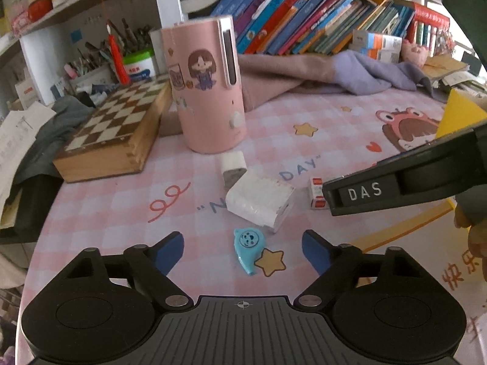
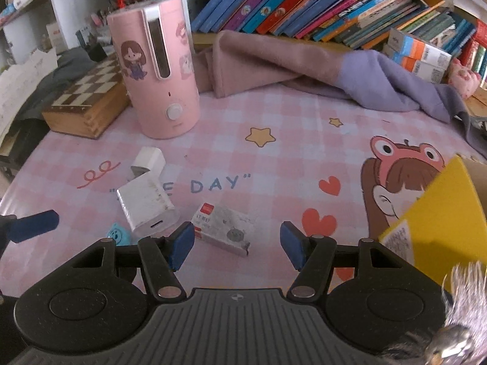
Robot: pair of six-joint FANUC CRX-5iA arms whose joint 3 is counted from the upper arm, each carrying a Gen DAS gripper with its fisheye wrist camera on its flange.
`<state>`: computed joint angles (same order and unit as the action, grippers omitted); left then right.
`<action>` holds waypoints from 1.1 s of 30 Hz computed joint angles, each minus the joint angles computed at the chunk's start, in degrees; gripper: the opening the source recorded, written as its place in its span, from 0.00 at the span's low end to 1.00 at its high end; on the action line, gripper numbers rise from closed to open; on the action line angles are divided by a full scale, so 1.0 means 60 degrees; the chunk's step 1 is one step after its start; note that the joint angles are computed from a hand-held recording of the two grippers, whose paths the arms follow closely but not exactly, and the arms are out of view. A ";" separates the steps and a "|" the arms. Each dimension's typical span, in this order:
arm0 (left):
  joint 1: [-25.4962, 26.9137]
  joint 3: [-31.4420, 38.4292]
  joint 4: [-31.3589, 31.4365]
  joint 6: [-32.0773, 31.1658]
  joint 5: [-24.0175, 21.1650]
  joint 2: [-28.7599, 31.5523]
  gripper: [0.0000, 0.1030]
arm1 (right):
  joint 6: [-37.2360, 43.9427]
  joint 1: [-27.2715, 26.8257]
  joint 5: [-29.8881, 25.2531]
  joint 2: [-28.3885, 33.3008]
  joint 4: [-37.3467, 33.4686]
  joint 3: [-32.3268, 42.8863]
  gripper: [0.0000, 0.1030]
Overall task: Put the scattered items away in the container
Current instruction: 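Lower both tools toward the blue clip and the small red-labelled box, then close the left tool on the blue clip while the right tool grips the small box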
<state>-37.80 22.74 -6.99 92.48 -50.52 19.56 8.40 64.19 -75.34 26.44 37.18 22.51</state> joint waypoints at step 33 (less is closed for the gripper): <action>0.0244 0.0072 0.0927 -0.0386 -0.0002 0.0378 0.24 | 0.0080 -0.0144 0.0126 0.0044 -0.0295 -0.0112 0.31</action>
<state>-36.34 23.17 -1.43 90.17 -50.53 21.82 8.88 63.33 -74.58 26.71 35.41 21.84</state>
